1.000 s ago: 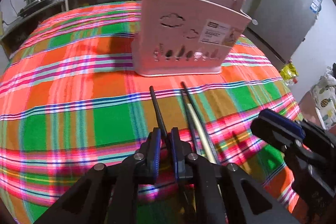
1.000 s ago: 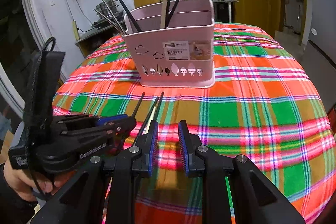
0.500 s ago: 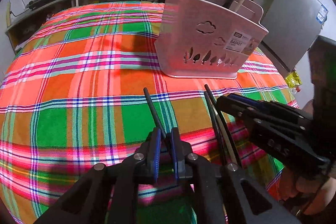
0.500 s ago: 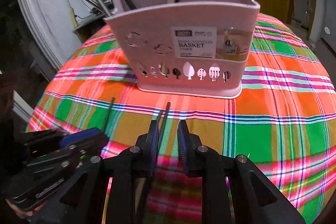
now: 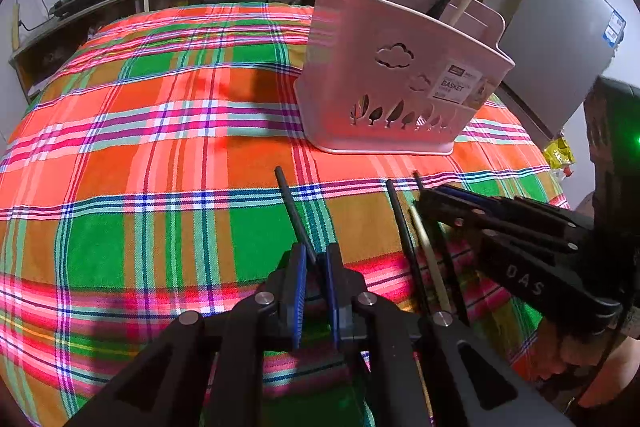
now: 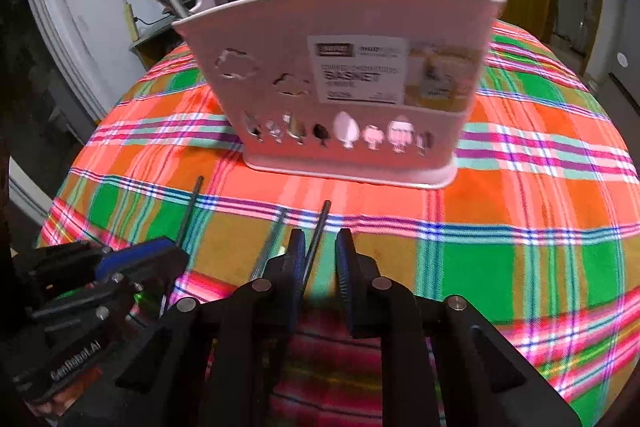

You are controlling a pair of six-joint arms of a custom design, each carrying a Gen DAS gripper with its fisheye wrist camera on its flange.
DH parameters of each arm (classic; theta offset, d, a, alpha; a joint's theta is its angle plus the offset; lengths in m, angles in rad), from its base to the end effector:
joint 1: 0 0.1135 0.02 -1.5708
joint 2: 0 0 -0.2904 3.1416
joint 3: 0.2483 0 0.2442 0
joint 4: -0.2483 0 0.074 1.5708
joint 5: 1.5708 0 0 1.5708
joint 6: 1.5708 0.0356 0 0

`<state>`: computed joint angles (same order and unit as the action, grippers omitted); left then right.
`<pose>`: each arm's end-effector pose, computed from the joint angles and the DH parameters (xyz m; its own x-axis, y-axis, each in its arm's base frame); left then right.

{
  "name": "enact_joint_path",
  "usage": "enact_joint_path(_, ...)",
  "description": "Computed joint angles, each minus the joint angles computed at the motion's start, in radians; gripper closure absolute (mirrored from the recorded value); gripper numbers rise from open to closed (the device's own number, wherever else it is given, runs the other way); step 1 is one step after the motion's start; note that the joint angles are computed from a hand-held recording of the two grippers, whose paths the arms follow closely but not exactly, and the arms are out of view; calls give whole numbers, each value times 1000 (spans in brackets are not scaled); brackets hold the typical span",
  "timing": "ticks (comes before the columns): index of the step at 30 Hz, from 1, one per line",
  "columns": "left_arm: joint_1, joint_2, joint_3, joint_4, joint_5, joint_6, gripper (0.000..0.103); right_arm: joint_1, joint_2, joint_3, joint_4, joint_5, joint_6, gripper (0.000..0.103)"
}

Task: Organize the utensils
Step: 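Close the right tool on a black chopstick while the left tool grasps a metal chopstick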

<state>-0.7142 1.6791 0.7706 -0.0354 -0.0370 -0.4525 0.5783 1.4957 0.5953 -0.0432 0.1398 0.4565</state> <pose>0.2340 -0.2011 0.1637 -0.8294 0.1407 -0.5407 0.3064 0.9238 -0.2295 0.2174 0.1360 0.1664 -0.8170 -0.0120 -0.5765 -0.1255 0.9795 0.1574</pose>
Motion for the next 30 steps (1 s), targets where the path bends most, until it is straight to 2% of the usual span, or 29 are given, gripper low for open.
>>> enact_joint_path(4,18,20,34,-26,26,3,93,-26,-27,-13,-24,-13,16,89)
enact_joint_path(10,55,67,109,-73,63,10,93,-30,23,41,-49,-17,34,89)
enact_joint_path(14,47,86,132,-81,43,21,93,-60,40,55,-43,-45,39,90)
enact_joint_path(17,42,86,128,-71,34,25,93,-65,42,53,-42,-46,40,96)
enact_joint_path(25,-14,91,130,-73,-54,24,93,-2,21,52,-99,27,36,96)
enact_joint_path(30,-23,102,156,-104,-62,39,93,-5,19,55,-107,14,20,96)
